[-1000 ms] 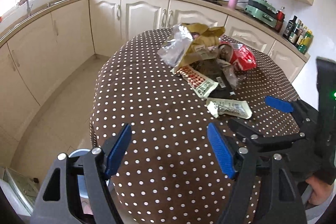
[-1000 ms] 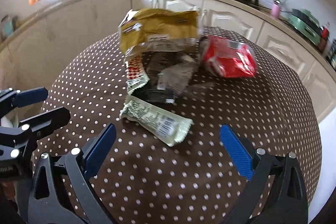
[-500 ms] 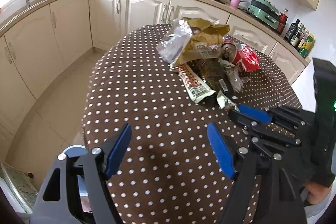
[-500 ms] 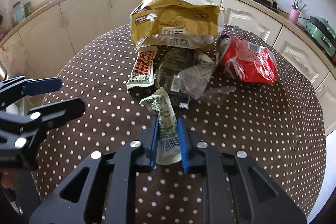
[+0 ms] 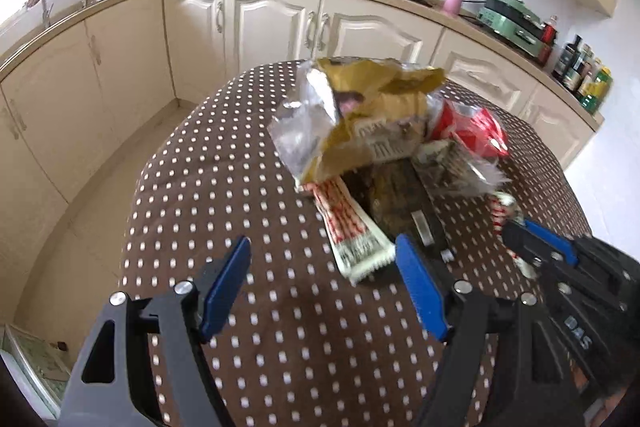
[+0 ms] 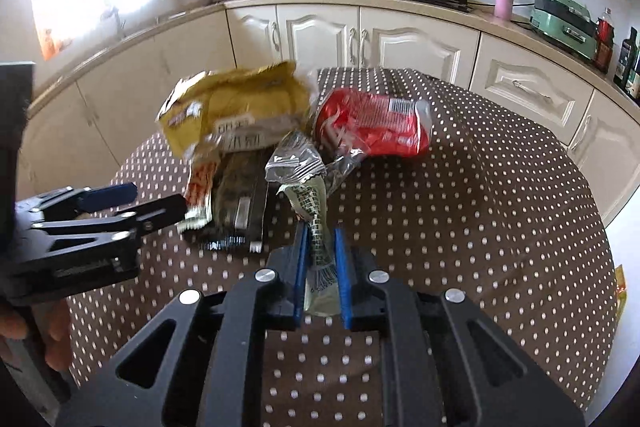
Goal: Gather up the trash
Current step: 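Grasp the red-white candy bar wrapper with the left tool while the right tool grasps the pale wrapper, then carry both wrappers over the blue bin and open both tools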
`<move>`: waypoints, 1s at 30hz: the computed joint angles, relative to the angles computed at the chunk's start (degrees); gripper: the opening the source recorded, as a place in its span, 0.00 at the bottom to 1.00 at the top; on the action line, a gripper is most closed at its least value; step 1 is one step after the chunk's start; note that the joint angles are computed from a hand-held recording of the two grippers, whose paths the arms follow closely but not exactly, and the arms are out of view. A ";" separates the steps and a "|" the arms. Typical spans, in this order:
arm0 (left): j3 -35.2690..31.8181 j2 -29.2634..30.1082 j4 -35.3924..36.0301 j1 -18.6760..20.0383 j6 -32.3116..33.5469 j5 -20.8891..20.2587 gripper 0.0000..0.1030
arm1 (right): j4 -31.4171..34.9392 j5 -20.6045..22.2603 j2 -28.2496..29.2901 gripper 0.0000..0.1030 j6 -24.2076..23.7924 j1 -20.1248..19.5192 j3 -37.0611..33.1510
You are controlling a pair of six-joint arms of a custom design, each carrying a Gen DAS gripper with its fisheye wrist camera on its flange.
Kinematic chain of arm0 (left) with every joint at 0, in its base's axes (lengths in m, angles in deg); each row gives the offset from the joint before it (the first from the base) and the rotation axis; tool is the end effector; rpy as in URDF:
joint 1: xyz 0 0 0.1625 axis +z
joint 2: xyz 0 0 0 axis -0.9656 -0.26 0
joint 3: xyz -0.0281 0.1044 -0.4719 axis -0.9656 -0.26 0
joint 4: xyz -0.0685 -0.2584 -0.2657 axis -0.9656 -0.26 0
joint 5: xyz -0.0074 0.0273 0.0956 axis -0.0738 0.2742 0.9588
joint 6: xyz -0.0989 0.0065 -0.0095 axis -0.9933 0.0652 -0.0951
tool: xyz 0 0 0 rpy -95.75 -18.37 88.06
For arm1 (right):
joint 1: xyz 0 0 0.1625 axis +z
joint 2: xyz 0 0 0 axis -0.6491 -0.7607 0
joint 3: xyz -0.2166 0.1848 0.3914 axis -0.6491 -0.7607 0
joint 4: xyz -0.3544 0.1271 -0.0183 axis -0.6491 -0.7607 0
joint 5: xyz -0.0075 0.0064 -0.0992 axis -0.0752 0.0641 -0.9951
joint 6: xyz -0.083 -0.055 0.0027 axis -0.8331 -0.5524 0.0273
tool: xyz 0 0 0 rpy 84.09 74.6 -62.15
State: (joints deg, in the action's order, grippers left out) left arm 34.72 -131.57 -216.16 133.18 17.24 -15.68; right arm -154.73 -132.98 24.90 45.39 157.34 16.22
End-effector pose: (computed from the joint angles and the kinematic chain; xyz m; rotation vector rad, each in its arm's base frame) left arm -0.1793 -0.6977 0.3512 0.0206 2.2839 -0.9696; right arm 0.4433 -0.6797 0.1236 0.9679 -2.4231 0.6966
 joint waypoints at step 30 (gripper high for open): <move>9.15 -6.21 -6.98 -1.75 4.84 -3.08 0.06 | -2.02 1.58 -1.64 0.13 2.00 2.30 4.71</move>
